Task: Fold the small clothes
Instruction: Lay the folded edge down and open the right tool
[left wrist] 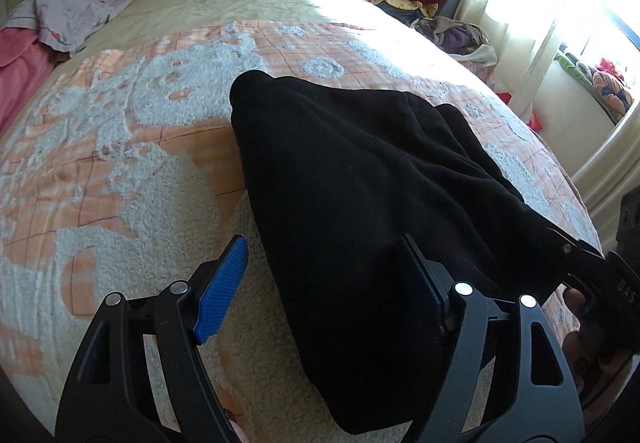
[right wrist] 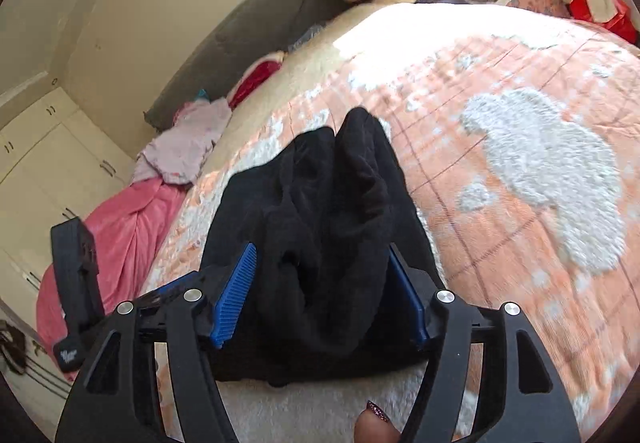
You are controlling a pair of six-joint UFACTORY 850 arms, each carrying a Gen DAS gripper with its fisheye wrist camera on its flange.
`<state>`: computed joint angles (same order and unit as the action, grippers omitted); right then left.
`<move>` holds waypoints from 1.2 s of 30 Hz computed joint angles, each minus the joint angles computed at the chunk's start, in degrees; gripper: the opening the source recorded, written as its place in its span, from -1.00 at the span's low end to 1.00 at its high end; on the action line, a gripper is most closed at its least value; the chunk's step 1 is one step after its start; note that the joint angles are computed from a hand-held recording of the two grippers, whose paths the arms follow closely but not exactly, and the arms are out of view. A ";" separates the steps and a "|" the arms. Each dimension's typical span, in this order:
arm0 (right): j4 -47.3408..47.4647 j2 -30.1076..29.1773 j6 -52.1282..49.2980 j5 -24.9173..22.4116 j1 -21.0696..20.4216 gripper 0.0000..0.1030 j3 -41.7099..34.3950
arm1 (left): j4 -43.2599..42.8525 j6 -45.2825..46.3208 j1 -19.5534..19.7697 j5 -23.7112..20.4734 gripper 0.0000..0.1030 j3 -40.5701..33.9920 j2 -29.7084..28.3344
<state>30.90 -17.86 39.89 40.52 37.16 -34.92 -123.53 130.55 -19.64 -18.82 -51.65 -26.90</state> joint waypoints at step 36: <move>43.04 5.76 -40.31 2.89 12.21 0.83 0.37 | 0.85 0.72 -0.24 -1.81 0.56 5.97 5.74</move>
<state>73.94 -12.09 -0.42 43.41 49.36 -34.55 -122.68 131.28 -19.87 -20.63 -45.68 -21.16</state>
